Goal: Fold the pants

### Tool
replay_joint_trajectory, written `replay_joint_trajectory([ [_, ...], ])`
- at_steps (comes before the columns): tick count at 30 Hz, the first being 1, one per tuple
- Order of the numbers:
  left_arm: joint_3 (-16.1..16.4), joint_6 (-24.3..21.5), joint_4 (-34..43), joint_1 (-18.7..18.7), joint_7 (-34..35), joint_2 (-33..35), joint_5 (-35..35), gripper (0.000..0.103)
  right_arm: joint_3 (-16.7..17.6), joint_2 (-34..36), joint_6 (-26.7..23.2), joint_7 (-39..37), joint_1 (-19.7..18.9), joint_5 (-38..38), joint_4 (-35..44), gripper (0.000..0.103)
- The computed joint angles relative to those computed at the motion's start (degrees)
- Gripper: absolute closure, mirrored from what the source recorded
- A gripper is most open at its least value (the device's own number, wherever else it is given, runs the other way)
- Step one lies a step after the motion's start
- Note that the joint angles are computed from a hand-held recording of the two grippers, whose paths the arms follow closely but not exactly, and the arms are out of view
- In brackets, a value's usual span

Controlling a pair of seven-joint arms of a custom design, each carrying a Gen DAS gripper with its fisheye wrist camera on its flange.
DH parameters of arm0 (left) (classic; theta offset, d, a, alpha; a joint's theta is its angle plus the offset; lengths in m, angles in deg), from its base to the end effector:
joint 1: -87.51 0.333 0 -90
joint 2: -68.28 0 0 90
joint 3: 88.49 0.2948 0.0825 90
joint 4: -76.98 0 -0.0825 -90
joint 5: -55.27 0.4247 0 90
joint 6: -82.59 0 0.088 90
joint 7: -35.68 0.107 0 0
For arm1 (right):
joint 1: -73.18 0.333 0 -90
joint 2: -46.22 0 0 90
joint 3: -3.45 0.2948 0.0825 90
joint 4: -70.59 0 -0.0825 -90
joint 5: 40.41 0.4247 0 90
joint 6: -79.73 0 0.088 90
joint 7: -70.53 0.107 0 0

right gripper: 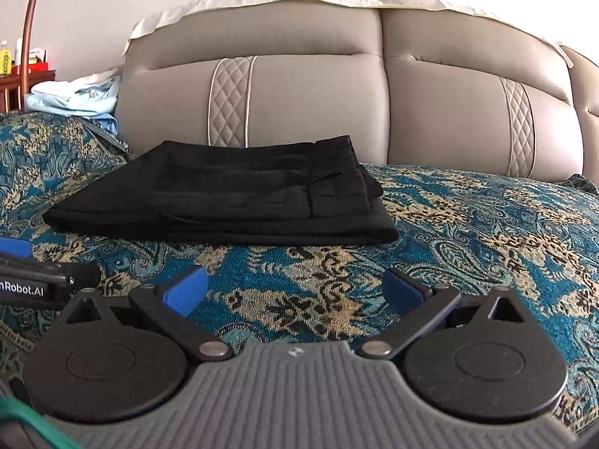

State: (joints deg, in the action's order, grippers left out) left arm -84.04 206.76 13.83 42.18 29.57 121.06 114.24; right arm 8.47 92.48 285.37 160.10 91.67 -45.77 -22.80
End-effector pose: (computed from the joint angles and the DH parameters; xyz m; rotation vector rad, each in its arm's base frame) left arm 0.6242 -0.5230 0.2613 -1.8655 1.2795 -0.6036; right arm 0.6809 0.2933 0.2458 -1.7497 1.0853 -0.7135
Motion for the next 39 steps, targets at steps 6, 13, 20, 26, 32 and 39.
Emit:
replay_joint_trajectory([
  [6,0.0,0.3,0.3,0.3,-0.3,0.2,-0.5,0.0,-2.8,0.3,-2.1,-2.4,3.2,3.5,0.8,0.0],
  [13,0.0,0.8,0.3,0.6,-0.4,0.3,-1.0,0.0,-4.1,0.5,-2.6,-4.8,4.9,6.5,1.2,0.0],
  [20,-0.1,1.5,0.2,1.0,-0.3,0.1,-1.9,0.0,-3.0,0.4,-3.8,-5.6,3.9,6.2,1.4,0.0],
  [26,0.0,2.1,0.0,1.1,-0.8,0.0,-2.1,0.0,-3.2,0.4,-3.6,-5.8,4.2,6.5,1.4,0.0],
  [32,-0.2,1.9,0.6,1.4,-0.8,0.2,-3.0,0.0,-3.2,0.5,-3.2,-6.0,4.3,6.8,1.3,0.0],
  [39,0.1,2.1,0.8,1.3,-0.5,0.4,-3.0,0.0,-3.3,0.6,-2.6,-6.2,4.4,7.2,1.1,0.0],
])
